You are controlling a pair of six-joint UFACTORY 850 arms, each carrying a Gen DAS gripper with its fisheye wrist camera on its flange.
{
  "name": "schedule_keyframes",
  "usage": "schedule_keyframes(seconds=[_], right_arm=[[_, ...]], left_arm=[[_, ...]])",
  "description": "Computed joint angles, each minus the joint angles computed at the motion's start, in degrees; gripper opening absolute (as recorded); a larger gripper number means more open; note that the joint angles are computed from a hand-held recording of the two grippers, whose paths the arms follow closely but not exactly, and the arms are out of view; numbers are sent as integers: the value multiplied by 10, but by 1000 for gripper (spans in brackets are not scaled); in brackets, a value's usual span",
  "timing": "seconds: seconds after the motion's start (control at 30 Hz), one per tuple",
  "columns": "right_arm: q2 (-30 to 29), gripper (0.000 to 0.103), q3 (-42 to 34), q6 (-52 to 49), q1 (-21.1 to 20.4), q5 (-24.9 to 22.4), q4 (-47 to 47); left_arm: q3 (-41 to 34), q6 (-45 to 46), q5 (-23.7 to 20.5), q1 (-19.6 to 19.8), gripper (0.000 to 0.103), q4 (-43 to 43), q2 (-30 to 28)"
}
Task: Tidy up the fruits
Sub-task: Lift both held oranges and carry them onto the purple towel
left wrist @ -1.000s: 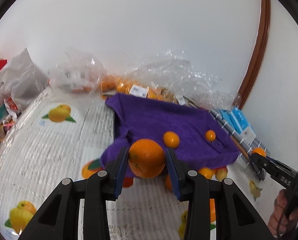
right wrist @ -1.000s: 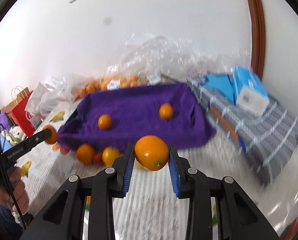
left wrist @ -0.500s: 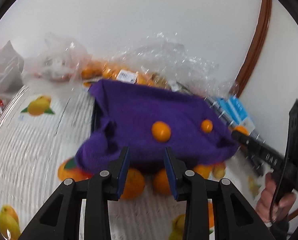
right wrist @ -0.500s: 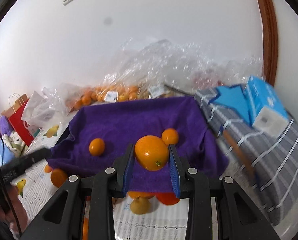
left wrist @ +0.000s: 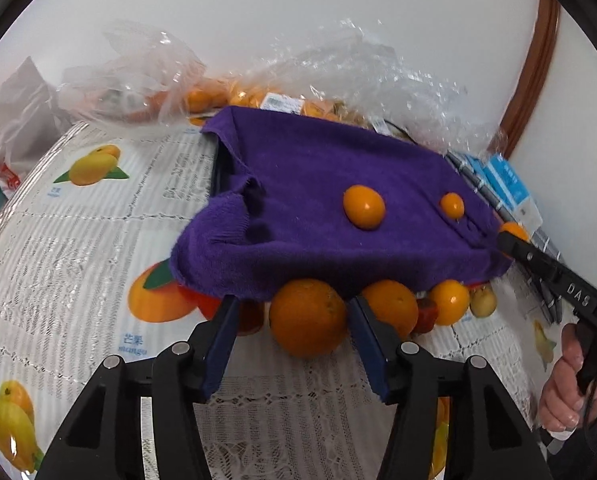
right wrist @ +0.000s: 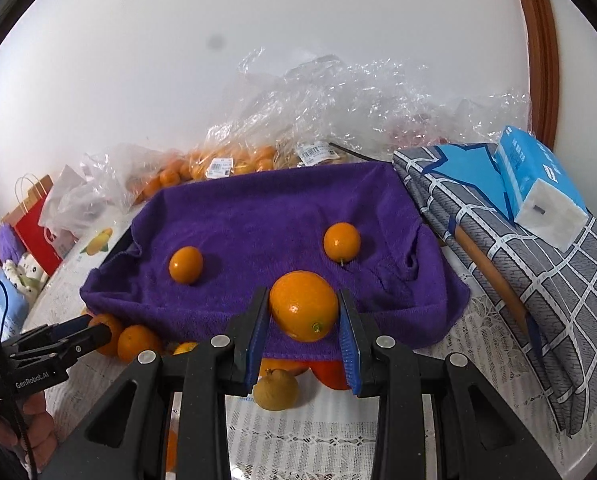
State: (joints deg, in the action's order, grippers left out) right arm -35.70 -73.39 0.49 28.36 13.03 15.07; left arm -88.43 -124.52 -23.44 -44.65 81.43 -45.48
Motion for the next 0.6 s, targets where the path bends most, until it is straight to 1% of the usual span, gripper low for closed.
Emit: schedule_keyframes(seconds=[0.03,0.07,0.1,0.13,0.17,0.23,0.3,0.33,0.4,0.5,0.57,0.6], right_arm=[[0,33,0,15,-1,1,-14],[0,33,1,34,-2,2,-30],[0,33,1,46,-4,3,-41],[-1,33,1,54,-5,4,-47],[-1,33,1,60,-6,4,-49],[-1,33,1,77,-8,4,-60],[2,33,4,81,-10,11,-60],[3,33,7,68,-9,16,-47],[7,33,12,25,-7,25,-6],[11,33,15,-40,-4,31,56],[15,33,13,-93,-4,28,100],[17,33,13,-103,-4,27,105]], left_arm=[[-11,46,4,2,52,-43,-6],[-19,76,5,2,52,-67,-11],[-22,82,0,0,45,-68,-13],[-19,70,3,0,40,-53,-11],[-14,55,12,1,40,-37,-8],[-2,7,11,-1,40,6,-2],[19,-78,1,-5,40,88,11],[29,-113,-11,-9,40,121,17],[43,-150,-32,-13,39,152,28],[65,-222,-45,-11,40,196,48],[70,-229,-51,-7,40,195,61],[68,-216,-60,-5,39,187,67]])
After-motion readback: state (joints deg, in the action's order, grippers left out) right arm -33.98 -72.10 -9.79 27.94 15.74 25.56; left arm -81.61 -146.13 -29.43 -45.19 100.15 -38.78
